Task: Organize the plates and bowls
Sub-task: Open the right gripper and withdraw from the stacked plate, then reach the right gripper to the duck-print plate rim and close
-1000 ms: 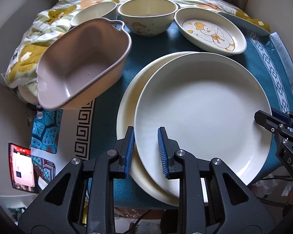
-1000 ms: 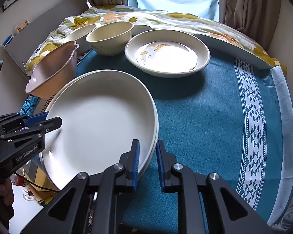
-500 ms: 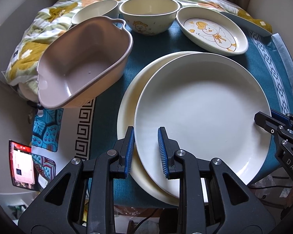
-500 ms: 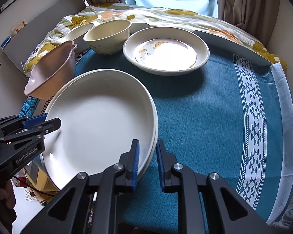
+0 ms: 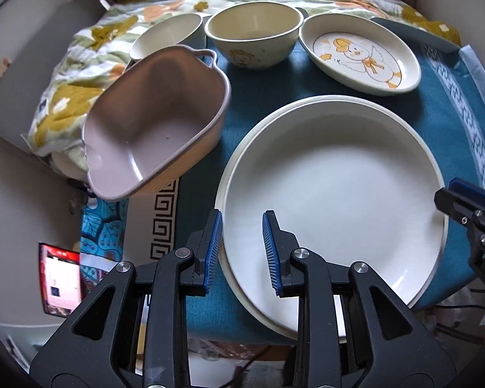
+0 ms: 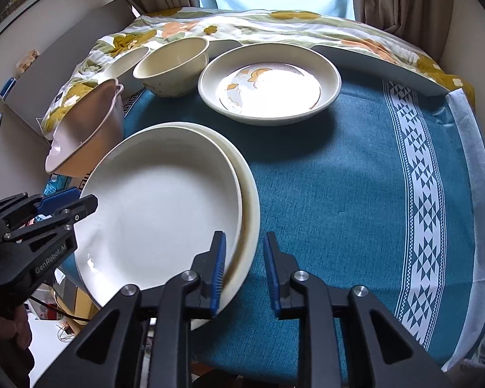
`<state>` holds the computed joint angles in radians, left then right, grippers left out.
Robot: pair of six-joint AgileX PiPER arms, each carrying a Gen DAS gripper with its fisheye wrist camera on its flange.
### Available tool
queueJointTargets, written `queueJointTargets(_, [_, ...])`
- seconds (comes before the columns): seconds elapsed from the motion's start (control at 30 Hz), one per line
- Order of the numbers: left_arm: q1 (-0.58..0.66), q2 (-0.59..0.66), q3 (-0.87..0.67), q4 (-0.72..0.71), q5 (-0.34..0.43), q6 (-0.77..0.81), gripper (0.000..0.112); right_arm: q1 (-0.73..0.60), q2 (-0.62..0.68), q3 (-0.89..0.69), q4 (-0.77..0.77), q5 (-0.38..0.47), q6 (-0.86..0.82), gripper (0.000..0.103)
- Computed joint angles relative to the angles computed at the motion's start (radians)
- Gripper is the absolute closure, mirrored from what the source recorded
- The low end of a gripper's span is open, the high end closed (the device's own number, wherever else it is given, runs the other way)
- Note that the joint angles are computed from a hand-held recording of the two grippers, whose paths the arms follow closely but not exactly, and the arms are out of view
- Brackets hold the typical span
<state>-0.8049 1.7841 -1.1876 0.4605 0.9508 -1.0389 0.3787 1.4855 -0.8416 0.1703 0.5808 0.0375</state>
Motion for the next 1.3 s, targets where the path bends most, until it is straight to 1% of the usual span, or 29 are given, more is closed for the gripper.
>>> queueJointTargets(0.13, [0.006, -0.019, 0.01, -0.017, -0.014, 0.009, 0.089, 0.0, -0.013, -0.002, -0.005, 0.005, 0.0, 0.078])
queueJointTargets(0.3, [-0.013, -0.043, -0.002, -0.034, -0.008, 0.014, 0.089, -0.017, -0.049, -0.019, 0.006, 0.04, -0.009, 0.075])
queueJointTargets(0.33, [-0.016, -0.052, -0.009, -0.037, -0.005, 0.015, 0.089, -0.028, -0.066, -0.023, 0.017, 0.049, -0.016, 0.066])
queueJointTargets(0.37, [-0.022, -0.071, -0.015, -0.04, -0.002, 0.013, 0.089, -0.043, -0.087, -0.027, 0.036, 0.059, -0.031, 0.045])
queueJointTargets(0.4, [-0.025, -0.085, -0.023, -0.042, 0.005, 0.014, 0.088, -0.057, -0.104, -0.032, 0.049, 0.066, -0.041, 0.034])
queueJointTargets(0.43, [-0.029, -0.094, -0.036, -0.044, 0.017, 0.017, 0.085, -0.071, -0.125, -0.039, 0.059, 0.076, -0.049, 0.014])
queueJointTargets(0.47, [-0.035, -0.103, -0.061, -0.042, 0.039, 0.021, 0.067, -0.088, -0.149, -0.048, 0.066, 0.085, -0.056, 0.007])
queueJointTargets(0.5, [-0.04, -0.111, -0.076, -0.036, 0.049, 0.018, 0.03, -0.098, -0.17, -0.059, 0.06, 0.094, -0.049, 0.007])
queueJointTargets(0.53, [-0.053, -0.131, -0.083, -0.007, 0.048, -0.01, 0.016, -0.11, -0.184, -0.075, 0.054, 0.104, -0.045, 0.007])
queueJointTargets(0.57, [-0.069, -0.15, -0.085, 0.035, 0.047, -0.05, 0.009, -0.126, -0.201, -0.089, 0.052, 0.114, -0.049, 0.006])
queueJointTargets(0.6, [-0.082, -0.166, -0.091, 0.066, 0.048, -0.075, 0.009, -0.139, -0.213, -0.103, 0.052, 0.122, -0.055, 0.006])
queueJointTargets(0.63, [-0.084, -0.172, -0.106, 0.068, 0.05, -0.069, 0.009, -0.157, -0.222, -0.118, 0.061, 0.129, -0.072, 0.003])
queueJointTargets(0.67, [-0.077, -0.172, -0.133, 0.055, 0.05, -0.042, 0.009, -0.19, -0.229, -0.134, 0.102, 0.135, -0.125, 0.001])
queueJointTargets(0.73, [-0.061, -0.162, -0.172, 0.025, 0.04, 0.005, 0.009, -0.233, -0.223, -0.164, 0.148, 0.142, -0.197, 0.001])
queueJointTargets(0.8, [-0.049, -0.135, -0.219, 0.004, 0.056, 0.032, 0.009, -0.274, -0.189, -0.231, 0.153, 0.18, -0.25, 0.001])
queueJointTargets(0.87, [-0.035, -0.101, -0.268, -0.018, 0.061, 0.047, 0.009, -0.321, -0.122, -0.33, 0.163, 0.251, -0.31, 0.0])
queueJointTargets(0.9, [-0.03, -0.089, -0.283, -0.026, 0.058, 0.049, 0.009, -0.35, -0.082, -0.378, 0.193, 0.285, -0.356, 0.0])
queueJointTargets(0.93, [-0.019, -0.079, -0.291, -0.036, 0.047, 0.051, 0.009, -0.371, -0.051, -0.414, 0.211, 0.295, -0.386, 0.0])
queueJointTargets(0.97, [-0.005, -0.06, -0.312, -0.054, 0.035, 0.058, 0.009, -0.376, -0.022, -0.449, 0.189, 0.291, -0.378, 0.0])
queueJointTargets(1.0, [0.007, -0.038, -0.336, -0.067, 0.034, 0.063, 0.009, -0.368, 0.016, -0.491, 0.127, 0.277, -0.344, 0.0])
queueJointTargets(1.03, [0.017, -0.017, -0.354, -0.074, 0.033, 0.065, 0.009, -0.37, 0.069, -0.542, 0.099, 0.278, -0.351, 0.0])
queueJointTargets(1.1, [0.043, 0.05, -0.422, -0.094, 0.045, 0.066, 0.009, -0.397, 0.169, -0.638, 0.138, 0.323, -0.414, 0.0])
queueJointTargets(1.2, [0.087, 0.15, -0.516, -0.145, 0.046, 0.058, 0.01, -0.45, 0.366, -0.83, 0.235, 0.449, -0.499, 0.0])
queueJointTargets(1.27, [0.11, 0.214, -0.579, -0.172, 0.049, 0.051, 0.01, -0.459, 0.504, -0.969, 0.255, 0.519, -0.528, 0.0])
queueJointTargets(1.3, [0.124, 0.26, -0.629, -0.187, 0.063, 0.051, 0.011, -0.458, 0.552, -1.019, 0.256, 0.542, -0.534, 0.001])
